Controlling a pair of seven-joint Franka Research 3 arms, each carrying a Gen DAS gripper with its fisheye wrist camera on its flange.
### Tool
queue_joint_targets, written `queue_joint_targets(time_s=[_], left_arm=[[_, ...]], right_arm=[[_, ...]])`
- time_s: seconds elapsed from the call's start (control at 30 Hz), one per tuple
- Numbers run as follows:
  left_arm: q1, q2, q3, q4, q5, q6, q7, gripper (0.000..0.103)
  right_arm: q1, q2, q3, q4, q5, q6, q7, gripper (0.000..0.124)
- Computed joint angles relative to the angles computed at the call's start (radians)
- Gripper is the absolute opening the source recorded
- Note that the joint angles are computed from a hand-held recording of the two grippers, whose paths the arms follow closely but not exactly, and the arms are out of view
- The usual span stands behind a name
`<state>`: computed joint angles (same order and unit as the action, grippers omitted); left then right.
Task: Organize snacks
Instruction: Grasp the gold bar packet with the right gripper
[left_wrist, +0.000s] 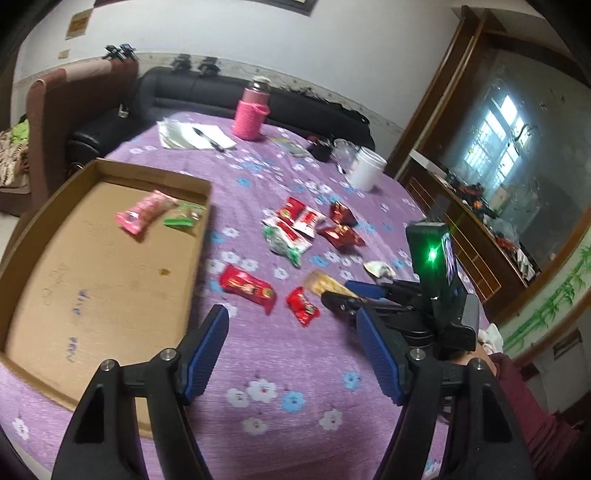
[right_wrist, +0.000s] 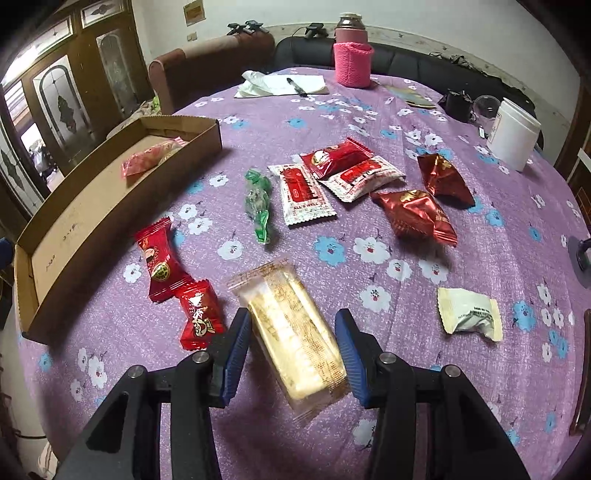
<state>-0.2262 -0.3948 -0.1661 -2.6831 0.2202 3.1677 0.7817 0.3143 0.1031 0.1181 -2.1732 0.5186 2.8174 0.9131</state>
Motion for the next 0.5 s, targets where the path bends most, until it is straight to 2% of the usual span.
queue_joint_targets(time_s=[0.07,0.17,0.2,0.23,0.3,0.33,0.43,0.47,0.5], left_arm=[[-0.027,0.030,0.015,0.023,-0.005,-0.005,0.011,0.071],[-0.013,0.091,-0.019,0.075,0.012,-0.026,0.019,0.071],[-0.006,0.122,-0.032,0.098,0.025,-0.027,0.026,0.067],[-0.007,0.149,-0.035,0.120,0.031,-0.033,0.035,0.059],[-0.071,0.194,0.014,0.159,-0.007,-0.058,0.095,0.043],[-0.077,0.224,0.013,0.185,-0.034,-0.072,0.130,0.041],[0.015,0.284,-0.068,0.250,0.096,-0.111,0.033,0.041],[0.064,0.305,-0.106,0.278,0.206,-0.134,-0.057,0.041],[0.086,0.320,-0.119,0.301,0.292,-0.156,-0.128,0.041]], right_arm=[[-0.004,-0.006,0.000,-0.011,0.023,0.017,-0.004,0.038],[-0.013,-0.008,-0.010,-0.029,0.047,0.075,0.019,0.036],[-0.016,-0.008,-0.013,-0.038,0.050,0.104,0.028,0.036],[-0.032,-0.005,-0.005,-0.037,0.110,0.114,-0.007,0.036],[-0.066,-0.001,0.012,-0.016,0.246,0.074,-0.097,0.036],[-0.076,0.001,0.009,-0.004,0.290,0.045,-0.116,0.036],[-0.085,0.003,0.000,0.013,0.361,0.002,-0.146,0.036],[-0.083,0.002,-0.004,0.014,0.365,-0.003,-0.144,0.036],[-0.081,0.002,-0.006,0.013,0.369,-0.003,-0.145,0.036]])
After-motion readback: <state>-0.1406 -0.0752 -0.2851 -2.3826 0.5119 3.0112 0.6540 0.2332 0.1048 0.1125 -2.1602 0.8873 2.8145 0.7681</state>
